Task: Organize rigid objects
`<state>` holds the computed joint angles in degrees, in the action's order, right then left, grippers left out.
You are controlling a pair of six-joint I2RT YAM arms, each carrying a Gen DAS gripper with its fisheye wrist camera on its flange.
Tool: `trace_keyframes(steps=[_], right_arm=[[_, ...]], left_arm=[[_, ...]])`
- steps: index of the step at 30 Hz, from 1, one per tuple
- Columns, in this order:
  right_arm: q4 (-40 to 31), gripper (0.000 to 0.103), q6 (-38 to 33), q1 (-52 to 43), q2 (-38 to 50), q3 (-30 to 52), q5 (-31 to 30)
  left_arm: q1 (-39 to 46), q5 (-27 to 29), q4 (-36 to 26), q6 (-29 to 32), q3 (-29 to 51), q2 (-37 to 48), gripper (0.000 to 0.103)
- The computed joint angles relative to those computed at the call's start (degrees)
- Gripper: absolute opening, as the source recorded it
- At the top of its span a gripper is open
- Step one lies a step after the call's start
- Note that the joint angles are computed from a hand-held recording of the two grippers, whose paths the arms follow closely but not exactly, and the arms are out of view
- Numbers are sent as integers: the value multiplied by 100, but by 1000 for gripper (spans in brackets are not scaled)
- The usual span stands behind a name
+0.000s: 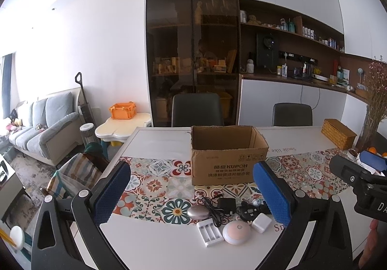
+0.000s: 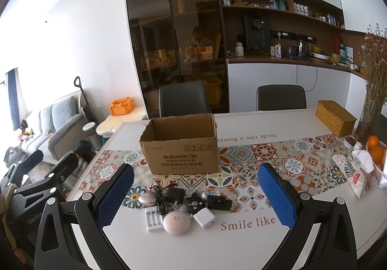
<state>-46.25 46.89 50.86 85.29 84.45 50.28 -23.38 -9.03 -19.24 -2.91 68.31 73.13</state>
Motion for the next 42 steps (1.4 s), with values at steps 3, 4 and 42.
trace_keyframes(steps=[3,4,42], right_arm=[[-18,103,20,0,16,22,-6],[-19,103,25,1,20,26,-7],[487,102,-855,-1472,514,-753,-2810]], left_arm=[[8,11,-5,-2,5,3,103],[7,11,-8,-5,8,4,103],[-599,-862,-800,-927,-3,1204,103]])
